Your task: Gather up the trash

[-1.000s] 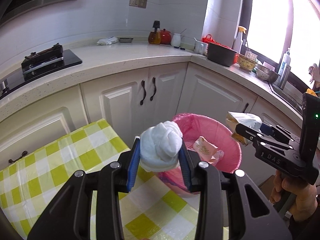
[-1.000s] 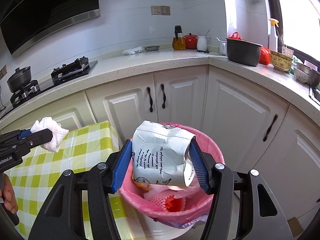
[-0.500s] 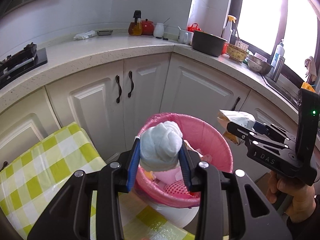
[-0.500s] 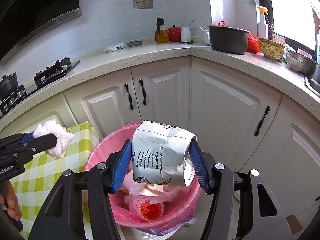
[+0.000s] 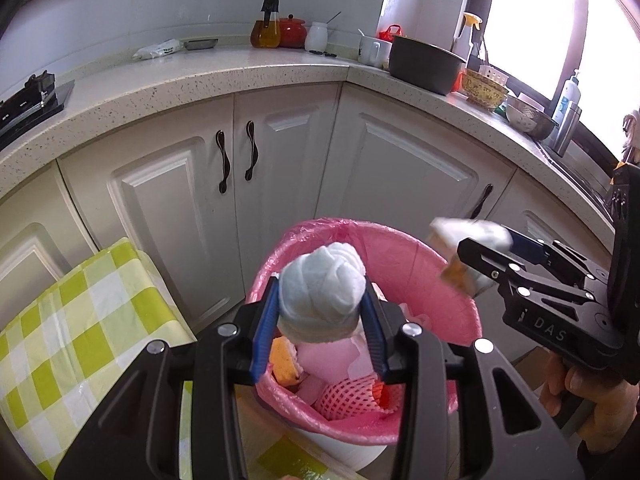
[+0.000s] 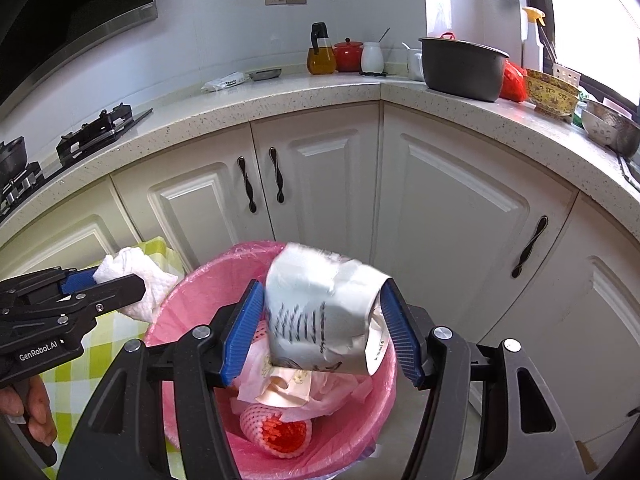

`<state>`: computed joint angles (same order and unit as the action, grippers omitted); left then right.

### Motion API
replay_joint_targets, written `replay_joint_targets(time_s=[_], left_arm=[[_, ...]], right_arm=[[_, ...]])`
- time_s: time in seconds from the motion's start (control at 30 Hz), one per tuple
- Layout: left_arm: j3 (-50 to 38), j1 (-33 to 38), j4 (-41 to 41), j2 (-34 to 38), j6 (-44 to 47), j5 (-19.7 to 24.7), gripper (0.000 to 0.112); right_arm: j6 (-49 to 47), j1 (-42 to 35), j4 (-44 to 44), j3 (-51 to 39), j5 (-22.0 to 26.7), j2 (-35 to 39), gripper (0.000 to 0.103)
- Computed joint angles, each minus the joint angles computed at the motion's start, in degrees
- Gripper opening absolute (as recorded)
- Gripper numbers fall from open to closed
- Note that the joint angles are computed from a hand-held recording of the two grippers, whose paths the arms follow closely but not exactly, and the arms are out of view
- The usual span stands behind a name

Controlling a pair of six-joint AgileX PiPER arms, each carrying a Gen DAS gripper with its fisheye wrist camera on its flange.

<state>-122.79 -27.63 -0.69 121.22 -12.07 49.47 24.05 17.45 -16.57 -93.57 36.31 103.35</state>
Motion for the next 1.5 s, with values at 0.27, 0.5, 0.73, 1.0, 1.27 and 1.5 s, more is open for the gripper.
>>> replay_joint_targets(time_s=[0.27, 0.5, 0.73, 1.0, 1.27, 1.5], left_arm=[[-10.3, -0.1, 0.5, 5.8, -0.6, 5.0, 0.054], [-4.1, -0.3, 1.6, 1.5, -1.4, 1.7, 0.055], [19.2, -1.0, 2.6, -14.1, -3.3, -9.7, 0.072], [43.6, -4.2, 11.2, -32.2, -12.7, -17.5, 0.096], [53.1, -8.3, 17.6, -39.1, -18.5, -18.8, 0.097], [54.0, -8.9, 17.9, -37.4, -19.8, -19.6, 0.097]], right_arm=[[-0.7, -1.2, 0.4, -0.4, -0.4, 0.3, 0.067], [2.3, -1.0, -1.7, 4.8, -2.4, -4.5, 0.068], [13.4, 2.6, -10.4, 15.2, -4.4, -13.8, 0.076], [31.2, 11.6, -24.6, 27.3, -1.5, -23.5, 0.085], [36.8, 17.3, -28.9, 31.8, 2.4, -28.4, 0.085], [38.3, 18.0, -29.9, 33.9, 2.2, -28.2, 0.085]])
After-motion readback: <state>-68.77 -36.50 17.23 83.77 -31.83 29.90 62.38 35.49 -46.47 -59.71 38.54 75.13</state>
